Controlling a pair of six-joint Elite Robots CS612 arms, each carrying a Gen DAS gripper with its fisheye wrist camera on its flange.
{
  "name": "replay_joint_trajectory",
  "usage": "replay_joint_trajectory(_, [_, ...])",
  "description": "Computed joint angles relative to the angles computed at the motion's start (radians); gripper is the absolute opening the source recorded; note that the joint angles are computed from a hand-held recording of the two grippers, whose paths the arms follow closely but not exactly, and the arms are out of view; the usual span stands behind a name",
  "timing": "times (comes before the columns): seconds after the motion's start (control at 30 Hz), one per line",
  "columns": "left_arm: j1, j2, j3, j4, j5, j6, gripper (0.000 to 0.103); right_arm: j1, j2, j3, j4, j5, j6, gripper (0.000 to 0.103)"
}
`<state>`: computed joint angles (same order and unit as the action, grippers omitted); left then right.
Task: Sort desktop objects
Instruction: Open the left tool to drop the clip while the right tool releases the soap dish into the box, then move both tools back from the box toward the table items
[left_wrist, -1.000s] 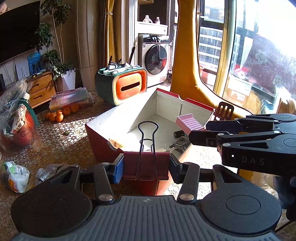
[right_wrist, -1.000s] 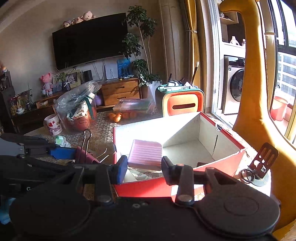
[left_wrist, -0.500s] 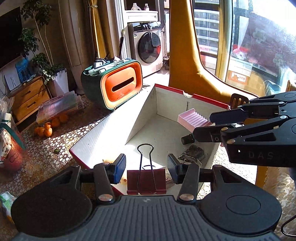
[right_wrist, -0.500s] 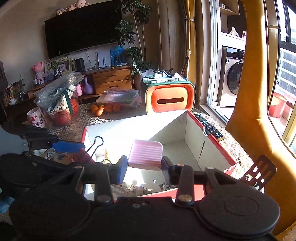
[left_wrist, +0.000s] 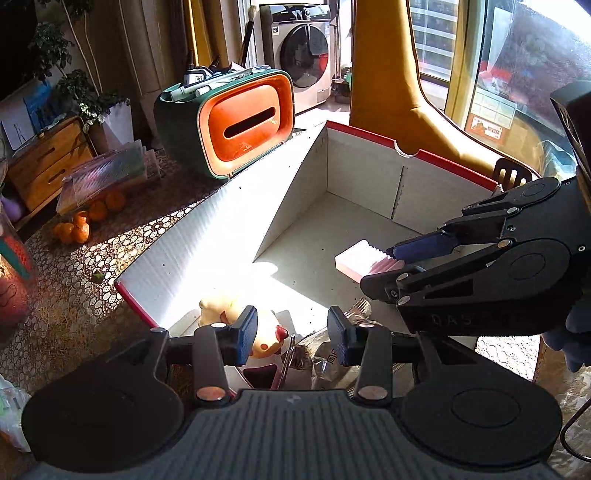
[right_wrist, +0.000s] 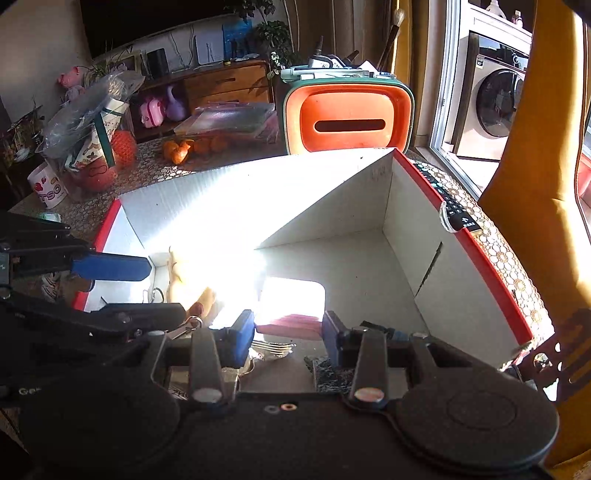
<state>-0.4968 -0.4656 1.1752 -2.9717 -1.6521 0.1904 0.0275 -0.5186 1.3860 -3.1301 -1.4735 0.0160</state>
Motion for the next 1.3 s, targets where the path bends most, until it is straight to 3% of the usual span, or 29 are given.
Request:
replay_joint_trajectory(0.23, [0.0, -0.002, 0.011, -0.005, -0.002, 0.01, 0.04, 0.006, 0.01, -0.032, 0.089, -0.029, -0.038, 0.04])
replay_joint_trajectory(0.5, [0.002, -0.014, 0.034, -0.026, -0.023, -0.006, 0.041, 0.007, -0.002, -0.02, 0.107, -0.044, -0.044, 0.044])
replay_joint_trajectory(1.3, [0.016, -0.102, 0.202, -0.193, -0.065, -0.082, 0.041, 0.002, -0.1, 0.16, -0.126, 0.068, -0.033, 0.065])
